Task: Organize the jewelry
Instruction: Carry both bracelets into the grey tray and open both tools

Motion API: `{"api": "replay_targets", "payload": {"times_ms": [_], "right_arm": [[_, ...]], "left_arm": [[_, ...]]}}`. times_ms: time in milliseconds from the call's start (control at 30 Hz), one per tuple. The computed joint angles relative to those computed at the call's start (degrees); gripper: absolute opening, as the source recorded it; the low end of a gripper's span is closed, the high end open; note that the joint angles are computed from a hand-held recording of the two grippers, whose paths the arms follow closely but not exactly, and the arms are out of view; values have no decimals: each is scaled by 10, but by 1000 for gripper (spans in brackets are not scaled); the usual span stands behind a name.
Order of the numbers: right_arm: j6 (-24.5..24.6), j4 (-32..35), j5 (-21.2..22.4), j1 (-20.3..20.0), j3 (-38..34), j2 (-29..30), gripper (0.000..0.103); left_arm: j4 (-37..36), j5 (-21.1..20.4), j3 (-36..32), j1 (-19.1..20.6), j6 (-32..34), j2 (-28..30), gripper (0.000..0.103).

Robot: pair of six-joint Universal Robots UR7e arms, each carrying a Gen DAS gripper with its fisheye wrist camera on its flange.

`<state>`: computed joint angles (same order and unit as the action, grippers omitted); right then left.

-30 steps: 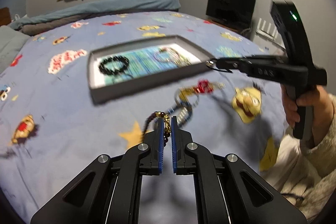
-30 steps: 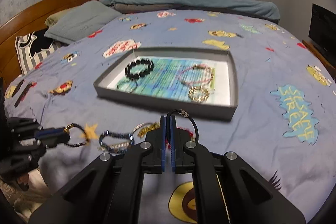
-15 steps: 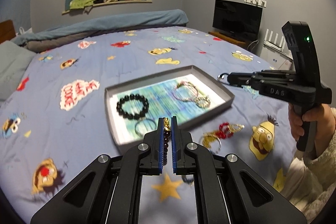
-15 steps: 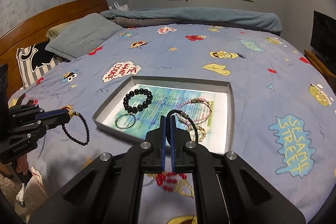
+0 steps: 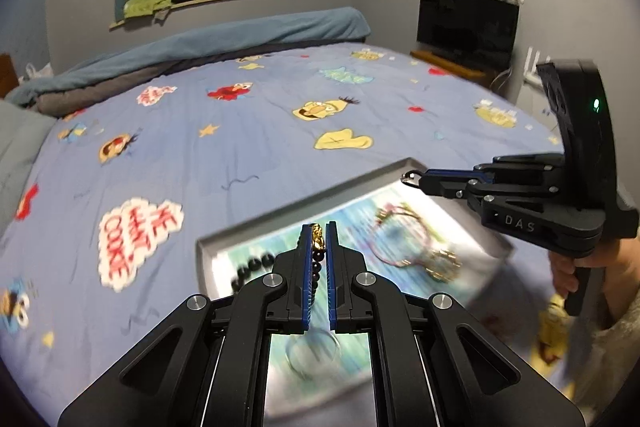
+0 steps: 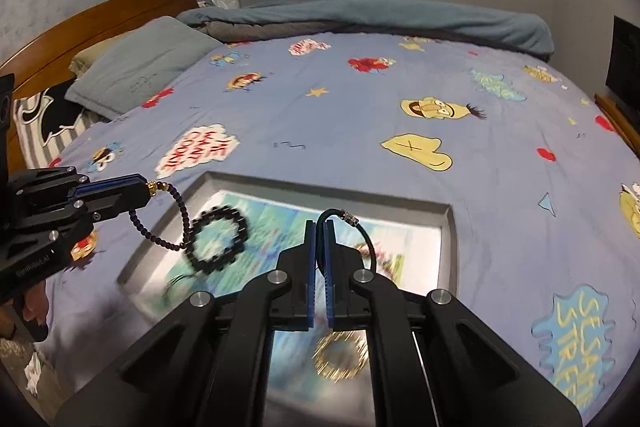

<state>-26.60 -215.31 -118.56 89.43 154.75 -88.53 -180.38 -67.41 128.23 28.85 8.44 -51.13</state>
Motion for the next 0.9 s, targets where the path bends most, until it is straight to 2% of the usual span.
{"api": "replay_targets", "payload": {"times_ms": [200, 367, 667, 900], "right_arm": [[-9, 32, 13, -46, -39, 6, 3], [-16, 51, 10, -67, -59, 18, 3], [5, 106, 10, -91, -68, 21, 4], [15, 114, 14, -96, -68, 15, 5]], "left_arm": [[-5, 35, -67, 13, 38, 80, 7], [-6, 42, -93, 17, 57, 127, 7], [45, 16, -112, 21, 55, 156, 7], [69, 25, -117, 15, 59, 163, 8]]}}
